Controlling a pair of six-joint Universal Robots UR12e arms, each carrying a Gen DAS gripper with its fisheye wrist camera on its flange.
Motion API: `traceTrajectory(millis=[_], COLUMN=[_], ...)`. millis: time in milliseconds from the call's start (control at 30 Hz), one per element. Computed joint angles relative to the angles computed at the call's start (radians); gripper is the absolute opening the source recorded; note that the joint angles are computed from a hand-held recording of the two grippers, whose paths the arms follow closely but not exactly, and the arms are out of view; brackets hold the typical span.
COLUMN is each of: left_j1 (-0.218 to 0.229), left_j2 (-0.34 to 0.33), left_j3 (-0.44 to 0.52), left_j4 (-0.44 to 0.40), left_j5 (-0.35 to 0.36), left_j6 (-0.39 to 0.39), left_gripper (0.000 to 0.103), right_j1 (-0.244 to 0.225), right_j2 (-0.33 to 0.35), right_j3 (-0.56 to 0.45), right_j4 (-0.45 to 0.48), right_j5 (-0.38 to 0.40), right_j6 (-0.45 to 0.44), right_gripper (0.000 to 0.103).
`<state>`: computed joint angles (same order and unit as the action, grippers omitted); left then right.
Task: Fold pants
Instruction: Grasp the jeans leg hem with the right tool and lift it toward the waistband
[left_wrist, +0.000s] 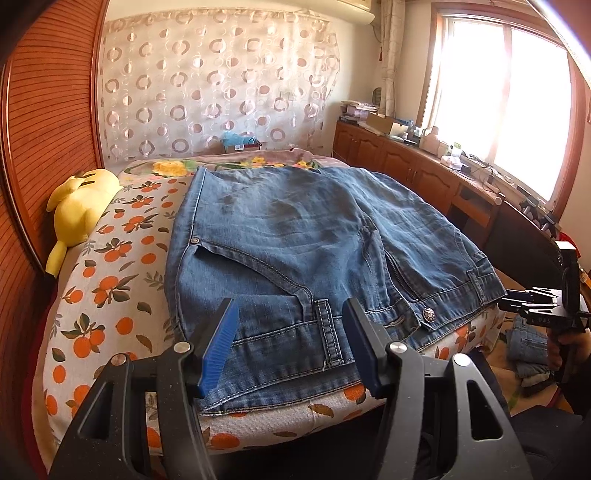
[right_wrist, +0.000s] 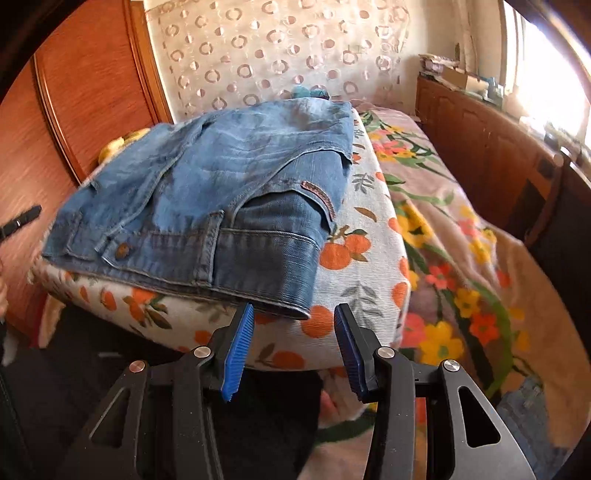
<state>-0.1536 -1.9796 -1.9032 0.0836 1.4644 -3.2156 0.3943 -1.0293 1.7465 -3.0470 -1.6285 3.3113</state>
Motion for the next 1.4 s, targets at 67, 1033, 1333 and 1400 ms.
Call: traceTrajectory(millis=[67, 1033, 1333, 1400], left_j1=[-0.001, 0.014, 0.023, 0.026], left_j2=[-0.002, 0.000, 0.006, 0.007], left_j3=[0.001, -0.015, -0.028, -0.028], left_j4=[-0.003, 0.033, 0.063, 0.063], left_j5=[0.001, 0.058, 0.086, 0.089], left_j6=[0.000, -0.034, -0.030, -0.032], left_gripper=[0.059, 0.078, 0.078, 0.078], right_j1=[0.006, 0.037, 0.042, 0.047], right_j2=[0.008, 0.056, 0.110, 0.128], right_j3=[-0.011, -0.104, -0.207, -0.243], right_j4=[0.012, -0.245, -0.228, -0.221], right_j5=[-0.037, 0.013, 0.113, 0.136], right_j6=[-0.005, -0.019, -0.078, -0.101], right_gripper=[0.045, 0.002, 0.002, 0.002])
